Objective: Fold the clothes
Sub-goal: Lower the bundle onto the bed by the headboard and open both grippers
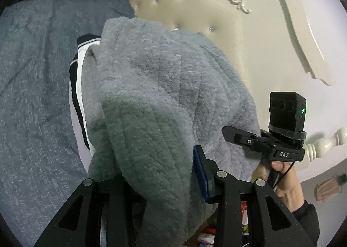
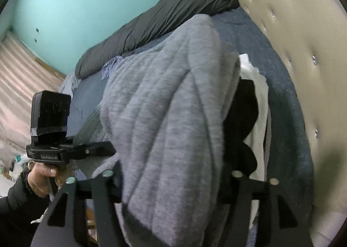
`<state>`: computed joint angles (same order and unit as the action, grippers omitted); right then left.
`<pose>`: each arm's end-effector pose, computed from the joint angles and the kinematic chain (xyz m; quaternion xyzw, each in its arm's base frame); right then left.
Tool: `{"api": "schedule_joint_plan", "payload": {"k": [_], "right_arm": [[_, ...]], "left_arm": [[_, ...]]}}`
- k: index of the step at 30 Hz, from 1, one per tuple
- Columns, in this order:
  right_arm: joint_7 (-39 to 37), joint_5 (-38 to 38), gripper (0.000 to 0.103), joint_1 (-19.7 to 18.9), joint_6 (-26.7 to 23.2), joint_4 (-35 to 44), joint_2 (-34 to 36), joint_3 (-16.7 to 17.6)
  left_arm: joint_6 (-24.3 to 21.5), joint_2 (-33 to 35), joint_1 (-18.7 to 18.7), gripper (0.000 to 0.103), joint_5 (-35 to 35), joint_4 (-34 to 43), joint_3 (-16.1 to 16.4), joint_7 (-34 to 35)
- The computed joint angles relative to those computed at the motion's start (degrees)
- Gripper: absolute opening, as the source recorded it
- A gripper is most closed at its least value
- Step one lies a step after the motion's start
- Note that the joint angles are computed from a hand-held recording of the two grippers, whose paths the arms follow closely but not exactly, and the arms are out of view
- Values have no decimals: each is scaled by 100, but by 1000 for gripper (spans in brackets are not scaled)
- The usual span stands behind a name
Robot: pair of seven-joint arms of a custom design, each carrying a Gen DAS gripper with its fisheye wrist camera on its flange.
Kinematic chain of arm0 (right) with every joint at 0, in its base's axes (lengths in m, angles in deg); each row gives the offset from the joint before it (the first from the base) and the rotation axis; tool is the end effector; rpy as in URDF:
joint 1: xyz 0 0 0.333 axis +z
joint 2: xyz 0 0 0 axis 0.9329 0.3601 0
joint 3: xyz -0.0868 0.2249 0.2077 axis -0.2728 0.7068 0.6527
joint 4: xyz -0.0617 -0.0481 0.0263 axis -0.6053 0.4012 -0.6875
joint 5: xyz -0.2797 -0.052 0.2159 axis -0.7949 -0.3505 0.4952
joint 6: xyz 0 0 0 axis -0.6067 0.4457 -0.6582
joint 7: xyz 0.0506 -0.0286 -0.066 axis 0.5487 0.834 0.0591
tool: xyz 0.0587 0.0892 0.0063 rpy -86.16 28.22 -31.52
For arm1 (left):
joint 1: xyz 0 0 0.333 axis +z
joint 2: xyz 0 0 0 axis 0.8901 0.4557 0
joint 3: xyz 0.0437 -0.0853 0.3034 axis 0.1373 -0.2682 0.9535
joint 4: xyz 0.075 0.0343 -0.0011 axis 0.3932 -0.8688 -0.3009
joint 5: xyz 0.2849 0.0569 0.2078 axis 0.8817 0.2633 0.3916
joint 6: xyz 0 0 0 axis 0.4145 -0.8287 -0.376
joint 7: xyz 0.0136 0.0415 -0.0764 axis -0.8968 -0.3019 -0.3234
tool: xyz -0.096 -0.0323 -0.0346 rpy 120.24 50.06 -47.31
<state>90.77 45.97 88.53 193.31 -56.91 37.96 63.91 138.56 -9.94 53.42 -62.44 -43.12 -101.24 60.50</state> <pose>0.4686 0.1430 0.5123 -0.7000 0.6192 0.0215 0.3551 0.5413 -0.2412 0.4968 0.5339 -0.7275 0.3962 0.1696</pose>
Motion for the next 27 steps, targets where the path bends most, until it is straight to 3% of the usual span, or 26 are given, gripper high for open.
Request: {"api": "schedule_joint_plan", "payload": {"k": [1, 6, 10, 12, 14, 15, 17, 18, 19, 23, 27], "right_arm": [[-188, 52, 68, -38, -7, 10, -33, 39], [735, -984, 73, -36, 1309, -732, -726, 366], [1890, -2481, 73, -714, 2092, -1087, -1081, 1117], [2227, -2712, 73, -803, 2491, -1154, -1165, 1211], [2517, -3017, 64, -976, 2630, -1061, -1142, 1374], [2659, -3190, 48, -1083, 2668, -1000, -1125, 1475], [2825, -3522, 34, -1166, 2404, -661, -951, 1601], [2969, -3776, 19, -1284, 2250, -457, -790, 1738], [3148, -4025, 15, -1384, 2050, -299, -680, 1863], [3963, -4959, 12, -1623, 1380, 342, -47, 2165], [4669, -5630, 8, -1589, 658, 1032, 704, 2129]], "left_arm": [[8, -55, 15, 41, -11, -22, 9, 51], [242, -475, 62, 42, -145, -335, 115, 464], [516, -1021, -16, 42, -318, -910, 203, 999], [591, -1185, -91, 42, -315, -1070, 252, 1082], [647, -1223, -150, 42, -300, -1111, 290, 1145], [700, -1142, -178, 42, -281, -1051, 294, 1147], [717, -1041, -171, 42, -284, -951, 325, 1211], [808, -1070, -184, 42, -307, -991, 313, 1255], [908, -1101, -199, 42, -345, -1028, 308, 1354], [1235, -1364, -269, 42, -328, -1245, 316, 1688], [1223, -1147, -328, 42, 156, -1088, 290, 1456]]}}
